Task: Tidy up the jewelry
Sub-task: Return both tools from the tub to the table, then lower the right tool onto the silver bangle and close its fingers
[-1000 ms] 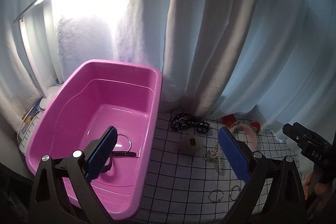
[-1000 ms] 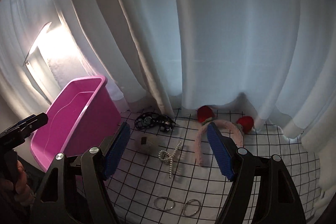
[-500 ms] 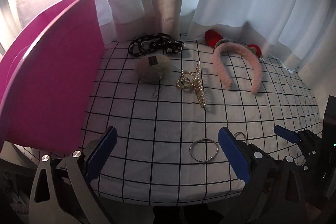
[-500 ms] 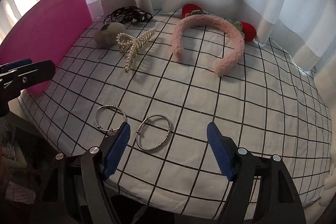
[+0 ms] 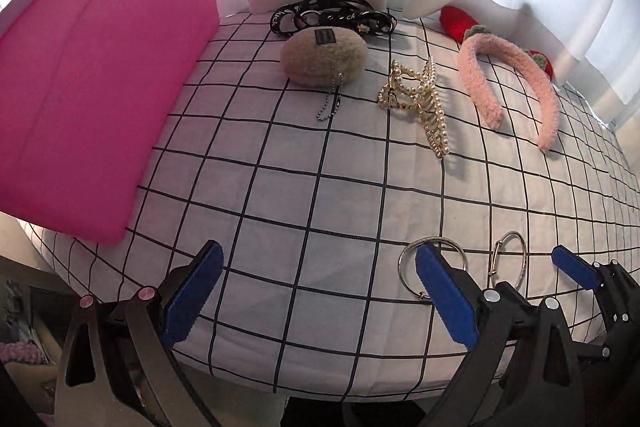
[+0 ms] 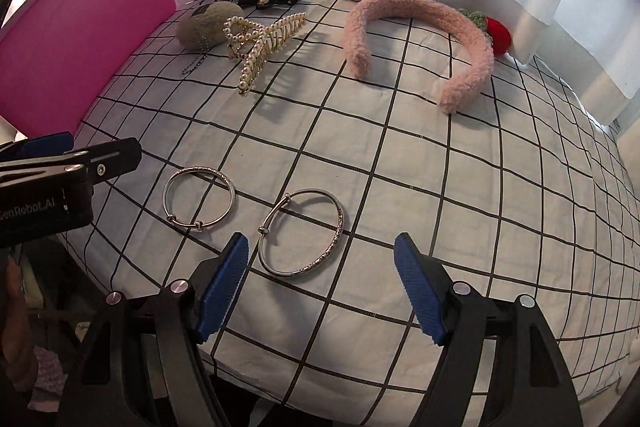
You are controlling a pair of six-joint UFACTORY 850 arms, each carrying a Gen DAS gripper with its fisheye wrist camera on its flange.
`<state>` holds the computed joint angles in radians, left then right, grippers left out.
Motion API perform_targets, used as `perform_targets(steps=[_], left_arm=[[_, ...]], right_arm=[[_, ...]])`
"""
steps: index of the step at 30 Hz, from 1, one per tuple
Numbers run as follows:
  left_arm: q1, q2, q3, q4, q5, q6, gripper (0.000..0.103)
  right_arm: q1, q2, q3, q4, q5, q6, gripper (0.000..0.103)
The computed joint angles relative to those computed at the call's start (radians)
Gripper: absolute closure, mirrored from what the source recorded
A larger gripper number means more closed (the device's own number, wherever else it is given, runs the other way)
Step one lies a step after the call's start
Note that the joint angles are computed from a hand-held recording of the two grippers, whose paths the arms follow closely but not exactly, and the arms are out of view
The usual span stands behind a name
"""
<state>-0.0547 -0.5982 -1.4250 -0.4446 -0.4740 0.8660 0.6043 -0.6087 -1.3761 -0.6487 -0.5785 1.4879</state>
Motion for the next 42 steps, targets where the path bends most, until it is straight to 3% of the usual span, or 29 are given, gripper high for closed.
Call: perform_targets(steps=[7,21,40,42], left_arm=[[-0.015,-0.007,0.008,-0.002,0.007,0.012,0.008],[-0.052,0.005,0.051,-0.061,-0.015,0.09,0.008],[-0.083,-0.029,0.03,0.029,-0.025,-0.04,0.008],[-0.087,-0.019,0.05,0.03,0.011,-0.016,0.007]], right_arm=[[-0.004,-0.018,-0.007,-0.013,-0.039,0.028,0.031],[-0.025,0.036,0.079,-0.095,-0.029,0.138,0.031],[-0.027,0.071,0.137,-0.183,-0.015,0.215,0.031],[-0.028,0.072,0.138,-0.182,-0.017,0.222,0.031]])
